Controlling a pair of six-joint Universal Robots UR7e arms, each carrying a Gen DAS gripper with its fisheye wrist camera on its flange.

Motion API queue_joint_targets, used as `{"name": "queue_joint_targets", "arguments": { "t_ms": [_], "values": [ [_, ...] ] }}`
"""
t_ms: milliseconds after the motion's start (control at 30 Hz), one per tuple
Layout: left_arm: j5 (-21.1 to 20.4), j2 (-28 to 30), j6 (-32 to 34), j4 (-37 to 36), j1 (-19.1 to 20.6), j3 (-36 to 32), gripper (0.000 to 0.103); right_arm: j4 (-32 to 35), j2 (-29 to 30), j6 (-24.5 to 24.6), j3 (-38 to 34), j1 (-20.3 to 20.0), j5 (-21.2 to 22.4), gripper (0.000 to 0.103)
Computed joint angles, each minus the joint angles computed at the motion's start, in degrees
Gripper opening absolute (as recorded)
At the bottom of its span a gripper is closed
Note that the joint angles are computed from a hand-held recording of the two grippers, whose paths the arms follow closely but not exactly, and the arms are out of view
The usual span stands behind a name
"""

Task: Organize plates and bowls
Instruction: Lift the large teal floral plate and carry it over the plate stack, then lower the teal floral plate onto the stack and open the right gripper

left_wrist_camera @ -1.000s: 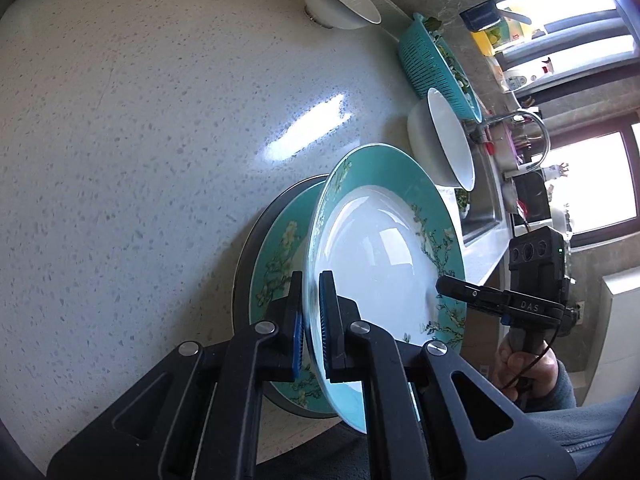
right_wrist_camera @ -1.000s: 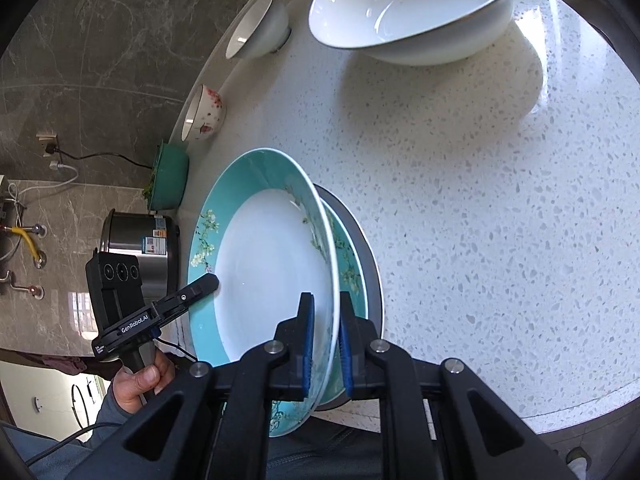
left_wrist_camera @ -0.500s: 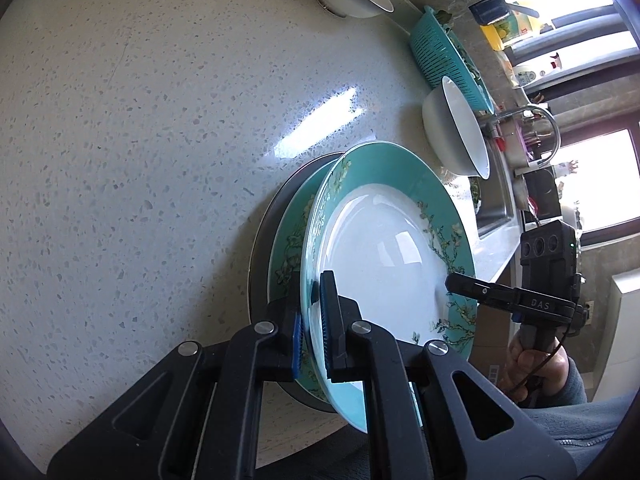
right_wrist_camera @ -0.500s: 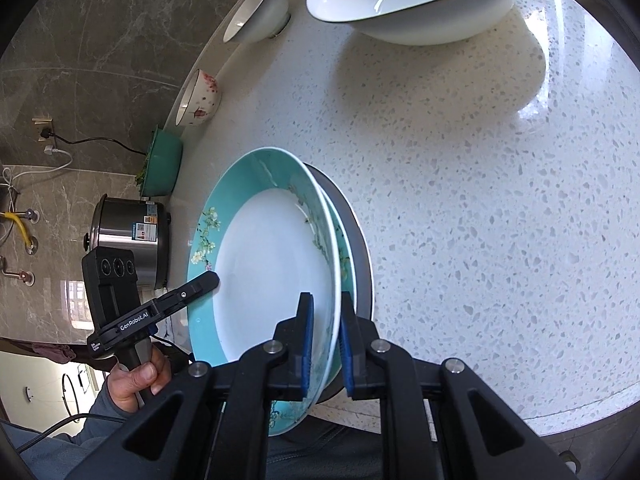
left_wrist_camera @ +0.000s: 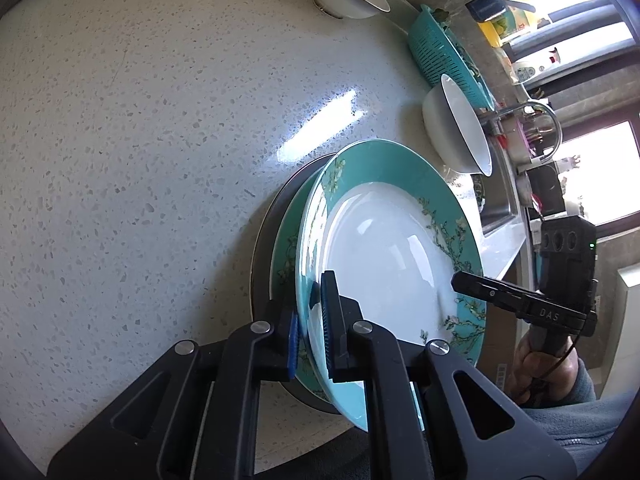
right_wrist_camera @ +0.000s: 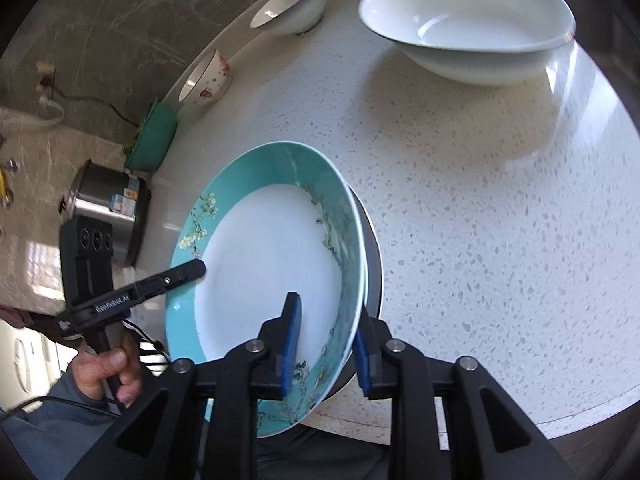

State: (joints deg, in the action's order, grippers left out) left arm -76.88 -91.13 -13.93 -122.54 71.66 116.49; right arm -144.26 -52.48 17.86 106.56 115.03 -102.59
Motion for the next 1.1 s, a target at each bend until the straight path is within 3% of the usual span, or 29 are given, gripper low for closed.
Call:
{"name": "queue_joint_targets", "arguments": {
  "t_ms": [333, 600, 867, 1100],
  "values": [
    [3.75, 1.05, 2.12, -0.36, -2.1, 0.46, 0.01, 6.2, 2.99, -6.48, -3.31, 4.5, -12.74, 0.036],
    [5.89, 1.36, 2.13, -1.57, -3.19, 1.01, 0.012, 8.51, 4.58, -9.9, -4.33, 6.33, -18.92, 0.04],
    [8.8, 1.02, 1.7, -2.45, -4.71, 2.0, 0.013, 8.44, 5.12, -11.58, -4.68, 6.53, -19.38, 0.043],
    [15.03, 0.51, 0.44, -1.62, -7.89, 3.12, 0.016, 9.08, 5.77, -12.85, -5.22, 7.26, -20.44, 0.045]
  ]
}}
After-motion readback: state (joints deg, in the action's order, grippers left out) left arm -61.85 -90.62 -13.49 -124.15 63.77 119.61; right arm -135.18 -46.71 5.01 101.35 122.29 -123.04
